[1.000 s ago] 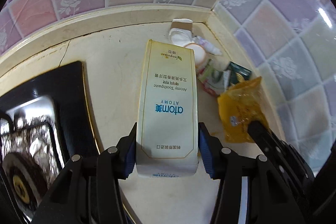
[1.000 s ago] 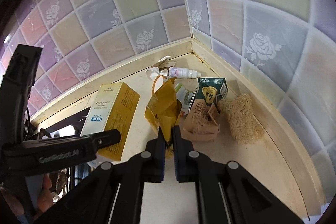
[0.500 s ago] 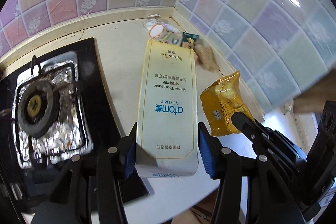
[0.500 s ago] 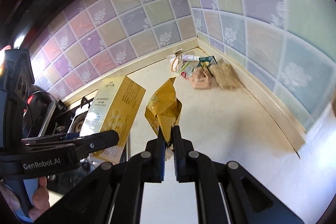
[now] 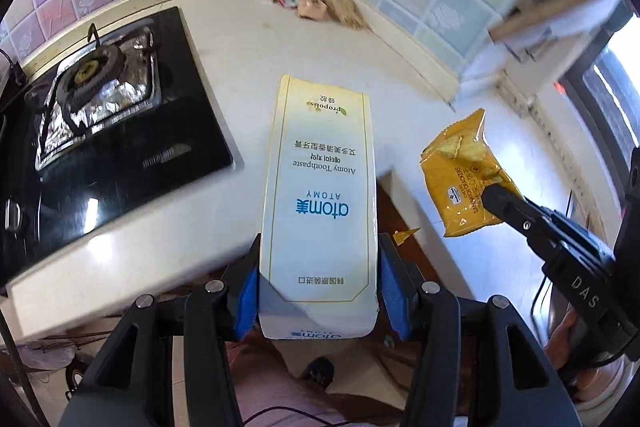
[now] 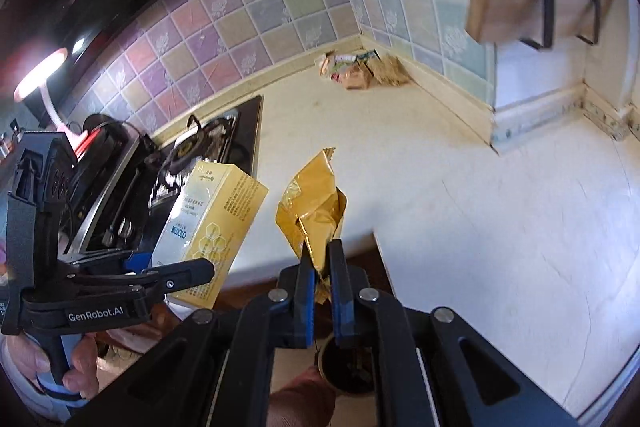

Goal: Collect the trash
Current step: 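Carry toothpaste box and yellow pouch down over the bin and open both tools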

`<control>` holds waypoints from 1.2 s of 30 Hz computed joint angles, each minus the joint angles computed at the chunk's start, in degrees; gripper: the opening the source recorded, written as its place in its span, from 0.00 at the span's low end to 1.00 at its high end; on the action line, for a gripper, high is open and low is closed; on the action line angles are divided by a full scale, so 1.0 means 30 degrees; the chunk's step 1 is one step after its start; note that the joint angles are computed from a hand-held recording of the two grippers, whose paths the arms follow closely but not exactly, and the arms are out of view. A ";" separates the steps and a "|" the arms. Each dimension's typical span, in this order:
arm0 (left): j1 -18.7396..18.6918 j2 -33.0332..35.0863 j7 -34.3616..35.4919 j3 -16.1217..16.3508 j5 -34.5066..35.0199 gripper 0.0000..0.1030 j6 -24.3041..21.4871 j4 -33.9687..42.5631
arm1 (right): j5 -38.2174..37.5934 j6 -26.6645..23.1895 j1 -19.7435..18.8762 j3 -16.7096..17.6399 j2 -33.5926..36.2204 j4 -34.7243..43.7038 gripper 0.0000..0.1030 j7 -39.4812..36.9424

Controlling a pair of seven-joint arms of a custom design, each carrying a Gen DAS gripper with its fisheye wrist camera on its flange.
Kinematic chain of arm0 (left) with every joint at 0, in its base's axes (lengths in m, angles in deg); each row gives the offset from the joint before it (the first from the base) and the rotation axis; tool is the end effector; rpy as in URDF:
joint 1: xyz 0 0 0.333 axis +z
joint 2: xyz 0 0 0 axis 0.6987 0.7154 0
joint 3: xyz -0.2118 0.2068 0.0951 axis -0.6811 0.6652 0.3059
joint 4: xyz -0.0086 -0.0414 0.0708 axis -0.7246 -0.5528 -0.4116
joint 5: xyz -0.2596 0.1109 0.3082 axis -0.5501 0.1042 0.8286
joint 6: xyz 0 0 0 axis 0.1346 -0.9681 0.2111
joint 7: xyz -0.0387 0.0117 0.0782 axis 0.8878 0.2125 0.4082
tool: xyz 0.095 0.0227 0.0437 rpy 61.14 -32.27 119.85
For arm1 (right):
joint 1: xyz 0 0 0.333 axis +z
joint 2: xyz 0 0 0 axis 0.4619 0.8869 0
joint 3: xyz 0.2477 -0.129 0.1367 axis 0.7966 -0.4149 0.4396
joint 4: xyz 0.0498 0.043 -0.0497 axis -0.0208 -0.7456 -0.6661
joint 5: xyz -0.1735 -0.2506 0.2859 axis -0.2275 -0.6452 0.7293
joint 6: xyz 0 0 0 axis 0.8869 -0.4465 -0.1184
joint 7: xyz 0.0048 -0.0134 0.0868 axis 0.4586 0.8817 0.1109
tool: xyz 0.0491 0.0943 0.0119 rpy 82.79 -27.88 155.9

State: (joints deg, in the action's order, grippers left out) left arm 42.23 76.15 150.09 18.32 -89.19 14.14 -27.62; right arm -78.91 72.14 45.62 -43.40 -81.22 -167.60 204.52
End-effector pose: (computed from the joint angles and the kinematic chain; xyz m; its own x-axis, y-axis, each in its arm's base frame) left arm 0.5899 -0.1264 0.7420 -0.5226 -0.8261 0.2109 -0.8118 0.4066 -0.4190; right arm 0.4825 0.2013 0.7554 -0.2147 -0.9289 -0.3018 -0.6998 0.3619 -0.6159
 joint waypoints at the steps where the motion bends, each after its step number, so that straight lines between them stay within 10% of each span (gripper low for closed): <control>1: 0.0008 -0.0720 0.0295 -0.0003 0.0033 0.49 0.0053 -0.1013 | 0.0025 -0.0054 0.0064 0.0061 -0.0433 -0.0544 0.06 0.0030; 21: -0.0269 -0.4893 0.2934 -0.0460 0.1907 0.49 0.0886 -1.1019 | 0.2689 -0.0699 0.2233 0.0202 -0.1745 -0.7109 0.06 0.0732; 36: -0.0104 -0.1913 0.4213 -0.0234 0.2691 0.49 0.5458 -1.5213 | 0.4038 0.4145 0.2466 0.0592 0.2776 -0.9978 0.06 0.3254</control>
